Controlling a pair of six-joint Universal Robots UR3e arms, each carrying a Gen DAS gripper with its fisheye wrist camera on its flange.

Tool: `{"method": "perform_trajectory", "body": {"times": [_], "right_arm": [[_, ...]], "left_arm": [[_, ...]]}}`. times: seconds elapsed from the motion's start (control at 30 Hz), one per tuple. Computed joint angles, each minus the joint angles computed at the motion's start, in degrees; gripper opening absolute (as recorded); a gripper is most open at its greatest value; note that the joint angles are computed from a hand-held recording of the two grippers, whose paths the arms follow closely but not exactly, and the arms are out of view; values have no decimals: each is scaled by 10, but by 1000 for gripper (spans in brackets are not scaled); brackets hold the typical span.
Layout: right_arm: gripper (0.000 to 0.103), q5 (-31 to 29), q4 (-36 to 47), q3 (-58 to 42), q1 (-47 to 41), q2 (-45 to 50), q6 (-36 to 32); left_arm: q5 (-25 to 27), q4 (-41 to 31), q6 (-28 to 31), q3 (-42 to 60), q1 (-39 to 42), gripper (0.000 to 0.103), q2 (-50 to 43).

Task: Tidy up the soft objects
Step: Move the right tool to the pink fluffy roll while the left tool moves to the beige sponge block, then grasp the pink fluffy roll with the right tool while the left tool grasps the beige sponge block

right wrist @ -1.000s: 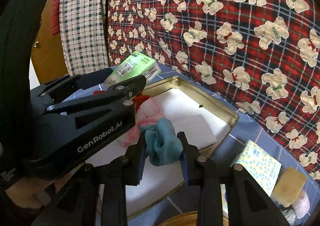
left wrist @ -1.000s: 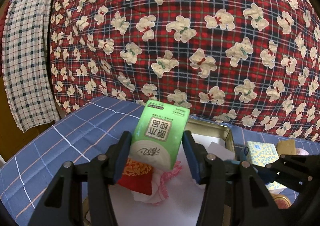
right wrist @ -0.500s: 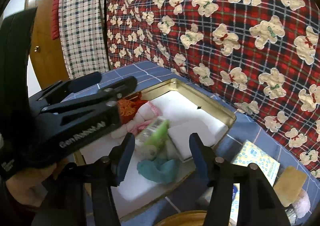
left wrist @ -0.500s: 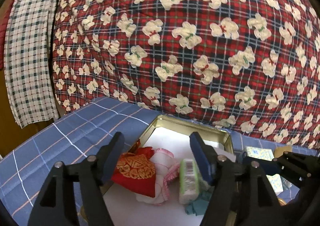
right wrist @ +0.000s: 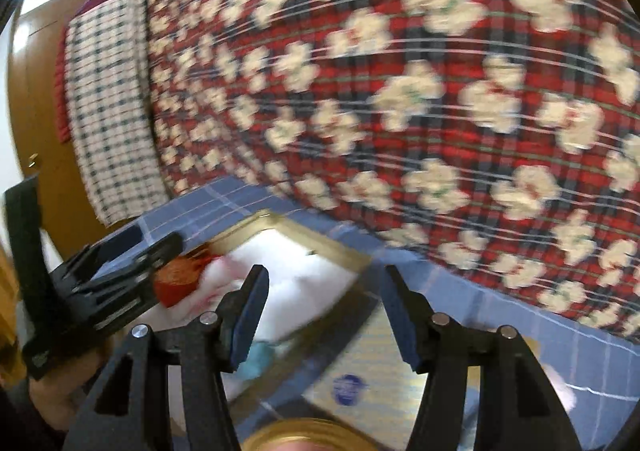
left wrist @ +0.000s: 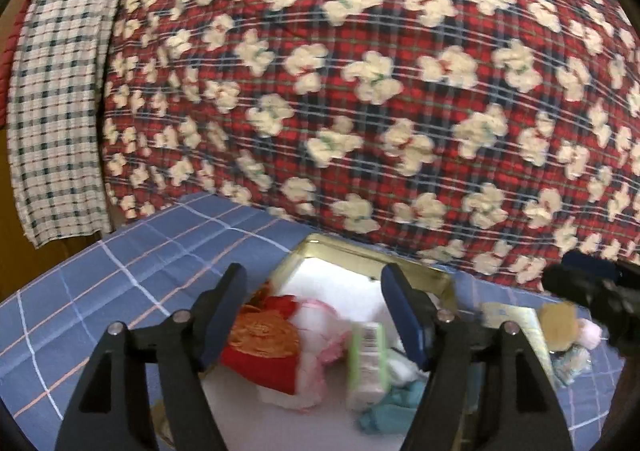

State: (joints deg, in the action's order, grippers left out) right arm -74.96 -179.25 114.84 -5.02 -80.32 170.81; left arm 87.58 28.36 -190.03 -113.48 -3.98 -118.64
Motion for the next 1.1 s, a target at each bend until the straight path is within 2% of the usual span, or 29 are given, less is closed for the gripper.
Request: {"method": "perform_trajectory", "body": {"times": [0.07, 0.1, 0.17, 0.23, 0.3, 0.33, 0.43, 0.5, 0.67, 0.87, 1.1], "right_arm": [[60, -3, -19, 39, -32, -25, -3], [60, -3, -22, 54, -47, -36, -4], [60, 31, -51, 123, -122, -76, 10], [65, 42, -70, 164, -176, -93, 26], [66, 11, -73, 176, -208, -95, 32], [66, 16, -79, 186, -233, -98, 39], [66, 74, -91, 221, -322, -112, 60], [66, 82, -92, 222, -348, -103, 65], [69, 112, -72, 216, -380, -71, 71], [70, 94, -35, 186, -358, -21, 53], [70, 69, 2, 160, -328, 5, 24]], "left_arm": [[0, -7, 13, 1, -18, 86, 9], [-6, -8, 21, 1, -24, 88, 14], [-25, -9, 35, 3, -37, 90, 23], [-43, -33, 50, 21, -54, 90, 27], [-51, -68, 63, 45, -72, 90, 27], [-54, -89, 71, 60, -83, 90, 25], [-58, -148, 91, 108, -116, 90, 14], [-59, -178, 97, 139, -138, 93, 4], [-46, -258, 114, 231, -187, 97, -33], [-53, -326, 114, 318, -212, 98, -72], [-55, -361, 122, 364, -220, 98, -101]]}}
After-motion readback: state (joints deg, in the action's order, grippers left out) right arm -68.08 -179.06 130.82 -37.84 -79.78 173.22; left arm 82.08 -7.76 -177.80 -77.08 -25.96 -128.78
